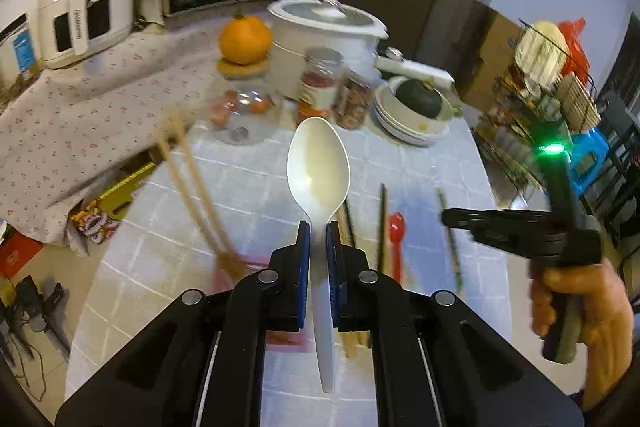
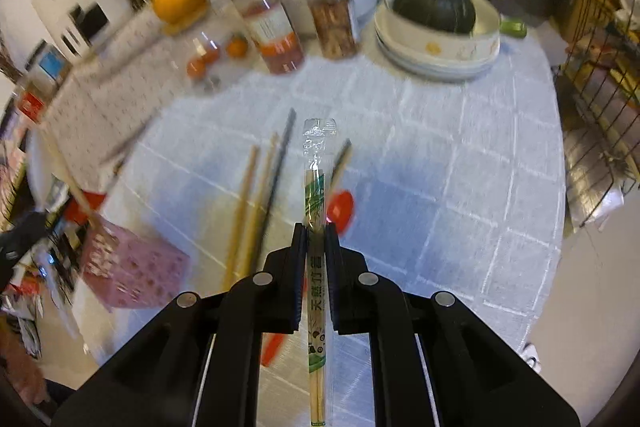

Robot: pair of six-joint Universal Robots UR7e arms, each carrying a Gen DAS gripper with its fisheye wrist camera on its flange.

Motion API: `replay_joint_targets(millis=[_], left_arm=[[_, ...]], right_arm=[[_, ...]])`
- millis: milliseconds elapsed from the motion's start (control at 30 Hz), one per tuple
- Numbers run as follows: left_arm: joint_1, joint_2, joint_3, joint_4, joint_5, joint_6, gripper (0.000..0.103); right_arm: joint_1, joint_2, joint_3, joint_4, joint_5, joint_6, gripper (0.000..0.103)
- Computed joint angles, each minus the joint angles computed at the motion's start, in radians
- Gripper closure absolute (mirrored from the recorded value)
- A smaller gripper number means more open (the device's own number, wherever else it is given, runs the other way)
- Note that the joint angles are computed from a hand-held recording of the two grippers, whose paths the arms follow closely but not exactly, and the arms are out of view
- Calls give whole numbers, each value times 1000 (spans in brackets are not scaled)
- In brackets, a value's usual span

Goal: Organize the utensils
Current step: 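Grasp the white spoon with the left tool while the right tool grasps the wrapped chopsticks, then lower the white spoon into the pink holder and open the left tool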

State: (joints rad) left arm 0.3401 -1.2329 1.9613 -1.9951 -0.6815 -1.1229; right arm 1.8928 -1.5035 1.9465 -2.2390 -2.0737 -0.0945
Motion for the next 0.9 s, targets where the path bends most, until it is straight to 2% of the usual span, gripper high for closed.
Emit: replay_joint_targets(millis=[67,167,367,467,600,667,733,900], left_arm=[[-5,-24,26,-4,40,-7,95],[-16,-50,81,-69,118,29,95],[-20,-54,224,-394,268,176,95],[-27,-18,281,-512,357,239,95],[-43,28,315,-595,406,334,94],[-51,38,319,-562,421,324,89],[-52,25,306,-430,402,236,67],[-62,-46,275,-165,322,24,66]], right_arm=[[17,-13,10,-59,19,-10,93],[29,-35,32,-153,95,-19,93],[69,-46,77,-309,199,-7,93],[84,-55,104,-378,243,2,93],[99,-63,129,-440,275,-3,93],[101,-65,139,-471,292,-3,93],[103,-63,147,-492,299,-6,93],[105,-60,158,-512,304,-1,93]])
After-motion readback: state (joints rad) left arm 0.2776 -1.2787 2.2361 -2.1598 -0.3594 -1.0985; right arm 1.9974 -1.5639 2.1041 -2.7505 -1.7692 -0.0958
